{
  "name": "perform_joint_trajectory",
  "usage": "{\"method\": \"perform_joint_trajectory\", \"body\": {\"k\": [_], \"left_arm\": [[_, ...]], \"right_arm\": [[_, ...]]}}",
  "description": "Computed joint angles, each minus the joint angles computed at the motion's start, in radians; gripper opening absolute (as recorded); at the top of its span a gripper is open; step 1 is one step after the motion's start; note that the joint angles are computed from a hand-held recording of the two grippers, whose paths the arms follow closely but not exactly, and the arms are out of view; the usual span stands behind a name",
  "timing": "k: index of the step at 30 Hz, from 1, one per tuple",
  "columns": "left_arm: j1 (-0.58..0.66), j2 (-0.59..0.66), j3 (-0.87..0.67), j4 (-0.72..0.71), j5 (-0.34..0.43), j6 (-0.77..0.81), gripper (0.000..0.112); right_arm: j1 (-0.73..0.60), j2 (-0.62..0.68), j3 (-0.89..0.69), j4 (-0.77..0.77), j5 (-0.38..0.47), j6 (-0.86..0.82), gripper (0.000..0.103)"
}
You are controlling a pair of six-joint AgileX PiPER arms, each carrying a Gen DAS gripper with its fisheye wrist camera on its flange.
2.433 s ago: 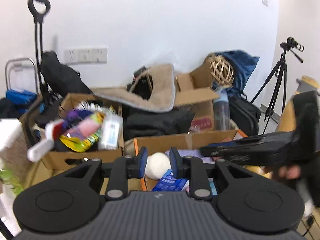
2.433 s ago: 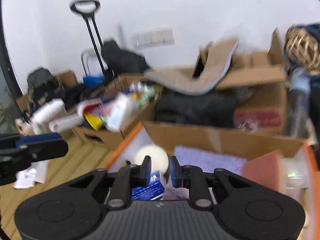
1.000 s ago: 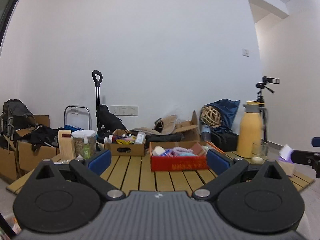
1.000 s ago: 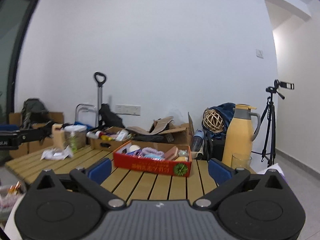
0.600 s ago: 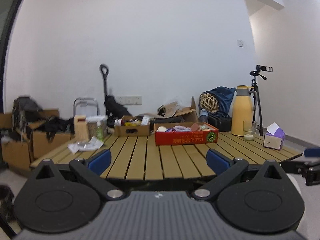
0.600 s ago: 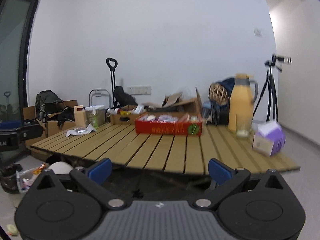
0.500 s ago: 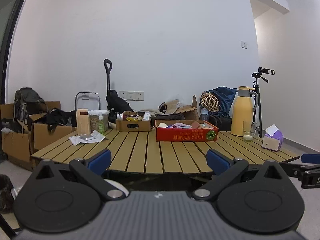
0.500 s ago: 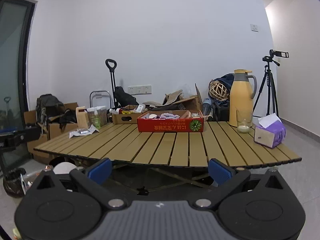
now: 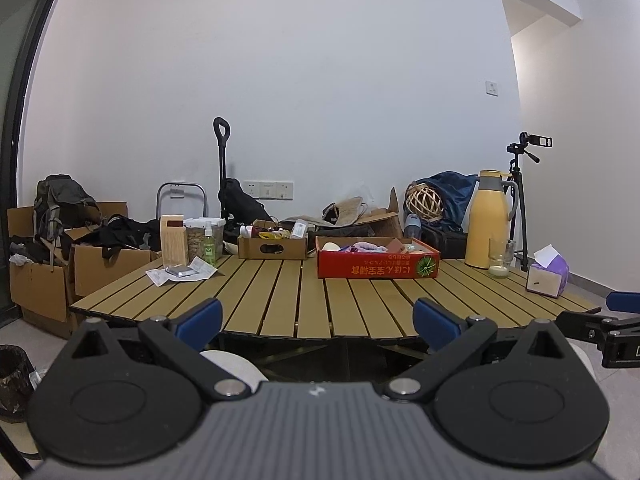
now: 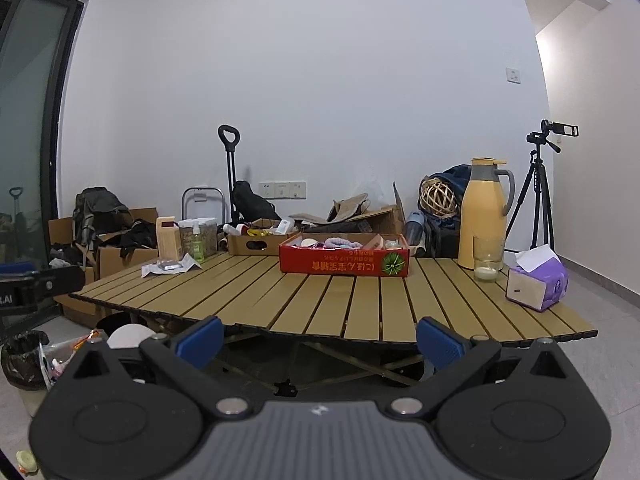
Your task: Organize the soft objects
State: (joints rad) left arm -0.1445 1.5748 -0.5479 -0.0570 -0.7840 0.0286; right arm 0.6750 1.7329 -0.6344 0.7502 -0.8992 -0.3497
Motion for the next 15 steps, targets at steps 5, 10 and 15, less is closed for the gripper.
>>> {"method": "perform_joint_trajectory", "body": {"k": [5,10,15], "left_arm": [[0.003,-0.001,0.013,0.009,-0.021,-0.007,0.103],[0.011,-0.005,0.015,0.018,-0.028,-0.015,0.103],[0.01,-0.008,0.022,0.023,-0.04,-0.017,0.103]], "right_arm": [[-0.008,0.002,-0.005,0.003,0.009,0.004,0.103],[0.006,0.006,-0.002,0.005,-0.003,-0.004,0.103],[0.007,0.001,0.011,0.001,-0.024,0.003,0.103]]}}
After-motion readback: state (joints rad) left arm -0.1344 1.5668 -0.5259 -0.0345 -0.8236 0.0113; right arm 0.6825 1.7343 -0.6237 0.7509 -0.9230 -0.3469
